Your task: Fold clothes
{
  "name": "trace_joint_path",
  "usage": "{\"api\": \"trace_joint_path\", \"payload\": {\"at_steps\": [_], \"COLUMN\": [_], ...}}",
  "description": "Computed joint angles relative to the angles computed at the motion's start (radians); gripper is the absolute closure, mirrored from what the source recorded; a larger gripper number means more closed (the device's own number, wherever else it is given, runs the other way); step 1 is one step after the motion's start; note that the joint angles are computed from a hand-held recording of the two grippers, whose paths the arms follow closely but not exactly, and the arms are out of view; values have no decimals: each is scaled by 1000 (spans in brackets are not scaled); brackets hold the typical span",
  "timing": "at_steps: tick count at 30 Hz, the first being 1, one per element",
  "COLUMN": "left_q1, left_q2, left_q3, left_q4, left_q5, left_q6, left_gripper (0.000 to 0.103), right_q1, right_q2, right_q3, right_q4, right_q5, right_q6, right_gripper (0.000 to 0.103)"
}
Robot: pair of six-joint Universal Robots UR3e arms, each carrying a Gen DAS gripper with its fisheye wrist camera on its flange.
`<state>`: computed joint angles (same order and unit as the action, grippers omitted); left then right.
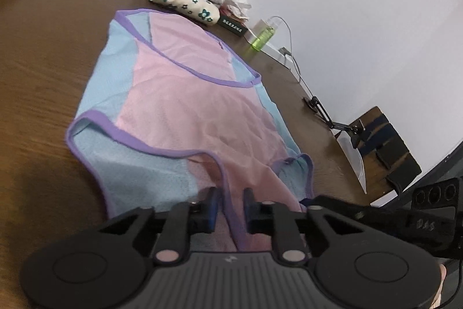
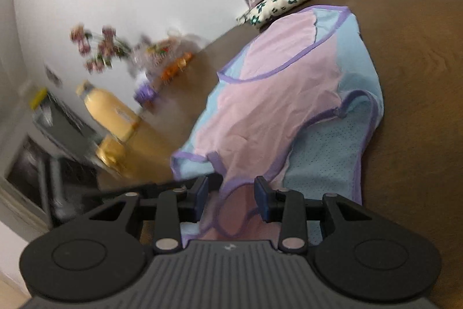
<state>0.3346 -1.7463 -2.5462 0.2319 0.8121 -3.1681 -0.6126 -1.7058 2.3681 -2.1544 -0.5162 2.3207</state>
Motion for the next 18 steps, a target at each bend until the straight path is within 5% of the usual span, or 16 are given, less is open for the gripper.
{"api": "trace_joint_path", "payload": {"at_steps": [4, 6, 7, 10, 13, 18], "left_q1": [-96, -122, -119, -26, 121, 266], "left_q2": [13, 15, 22, 84, 199, 355], "left_q3": [70, 91, 96, 49, -15, -71], "left_q4": [-34, -58, -85, -162, -328, -555], "left_q5": [121, 154, 150, 40, -101, -234], "left_q6": [-18, -6, -1, 51, 118, 225], "left_gripper": [86, 101, 101, 102, 103, 103], "right_q1": [12, 11, 11, 2, -22, -45], "right_q2": [-7, -18, -23, 3, 25, 14], "right_q3": [-1, 7, 16, 28, 39, -7], "right_q4": [6, 19, 8, -38, -75, 87], "right_q5": [-23, -32, -37, -36, -1, 38], "right_q6": [-36, -65, -69, -46, -18, -143], "right_gripper": [67, 69, 82, 98, 100, 100]}}
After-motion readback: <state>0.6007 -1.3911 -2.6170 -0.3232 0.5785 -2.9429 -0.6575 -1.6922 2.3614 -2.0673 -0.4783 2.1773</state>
